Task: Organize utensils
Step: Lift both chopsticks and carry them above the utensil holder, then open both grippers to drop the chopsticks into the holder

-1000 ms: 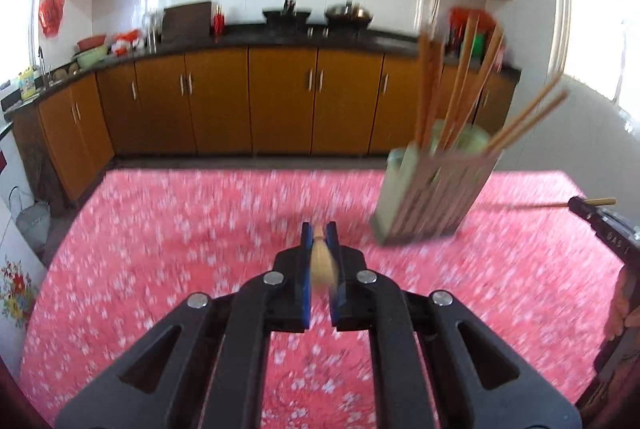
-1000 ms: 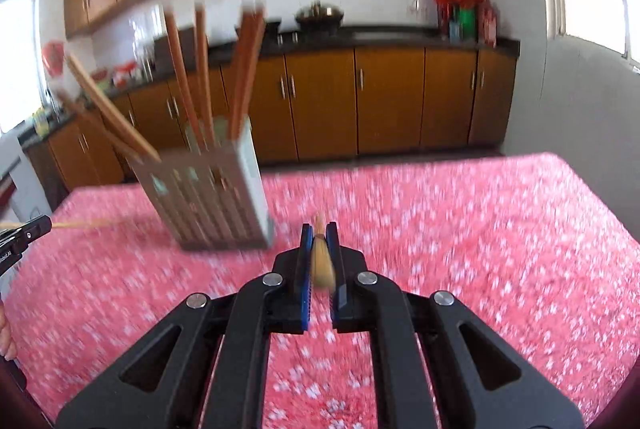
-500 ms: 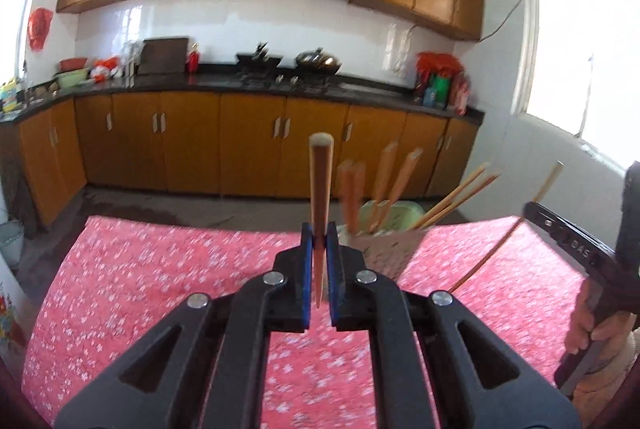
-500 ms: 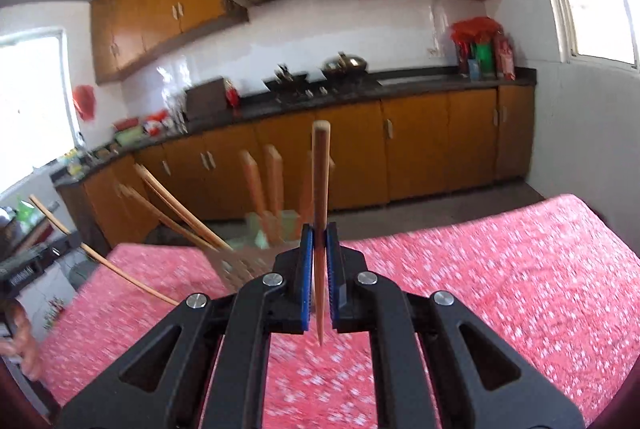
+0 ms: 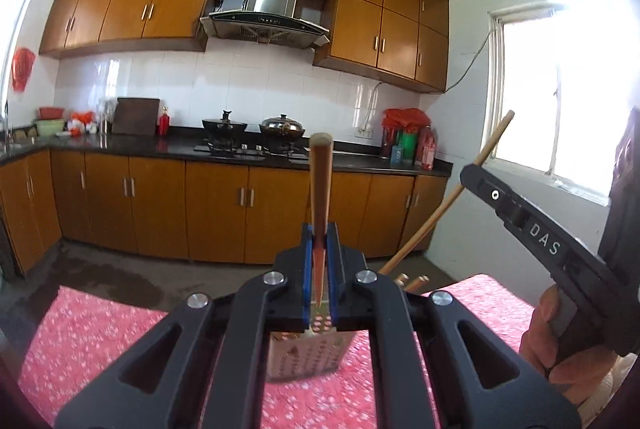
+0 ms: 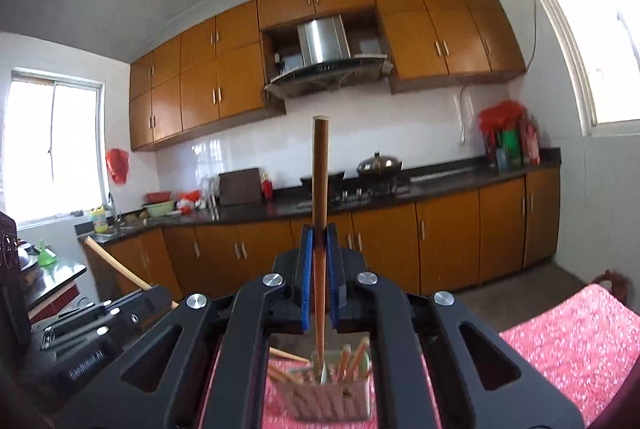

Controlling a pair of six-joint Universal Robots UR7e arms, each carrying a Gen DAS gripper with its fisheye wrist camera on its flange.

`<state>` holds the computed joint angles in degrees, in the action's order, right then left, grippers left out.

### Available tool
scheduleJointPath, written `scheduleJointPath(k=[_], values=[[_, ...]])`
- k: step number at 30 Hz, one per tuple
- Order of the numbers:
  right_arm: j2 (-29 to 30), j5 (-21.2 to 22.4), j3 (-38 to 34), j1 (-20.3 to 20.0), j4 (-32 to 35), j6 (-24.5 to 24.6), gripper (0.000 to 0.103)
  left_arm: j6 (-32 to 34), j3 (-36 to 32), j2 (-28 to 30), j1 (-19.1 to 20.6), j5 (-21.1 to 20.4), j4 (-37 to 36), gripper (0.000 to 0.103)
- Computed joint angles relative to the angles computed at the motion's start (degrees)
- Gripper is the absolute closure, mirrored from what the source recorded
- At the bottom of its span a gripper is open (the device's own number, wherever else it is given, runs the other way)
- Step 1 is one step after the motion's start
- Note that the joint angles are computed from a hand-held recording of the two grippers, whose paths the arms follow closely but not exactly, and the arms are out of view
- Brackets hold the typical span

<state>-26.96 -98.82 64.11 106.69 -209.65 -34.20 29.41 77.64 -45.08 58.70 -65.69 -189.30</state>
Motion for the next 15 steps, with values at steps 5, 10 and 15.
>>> scheduleJointPath(k=[5, 10, 15], values=[[4.2, -2.6, -6.1, -0.7, 2.4, -1.5, 0.096, 1.2, -4.2, 3.1, 0.9, 1.6, 2.3, 0.095], [5.7, -5.4, -8.5, -1.8, 7.5, 0.3, 0.096, 0.2, -8.2, 6.4, 2.3, 1.8, 4.3, 0.095], [5.0, -6.2, -7.7, -2.1, 11.1, 1.8, 0.095, 0.2, -10.6, 8.3, 3.3, 2.5, 5.1, 0.095]])
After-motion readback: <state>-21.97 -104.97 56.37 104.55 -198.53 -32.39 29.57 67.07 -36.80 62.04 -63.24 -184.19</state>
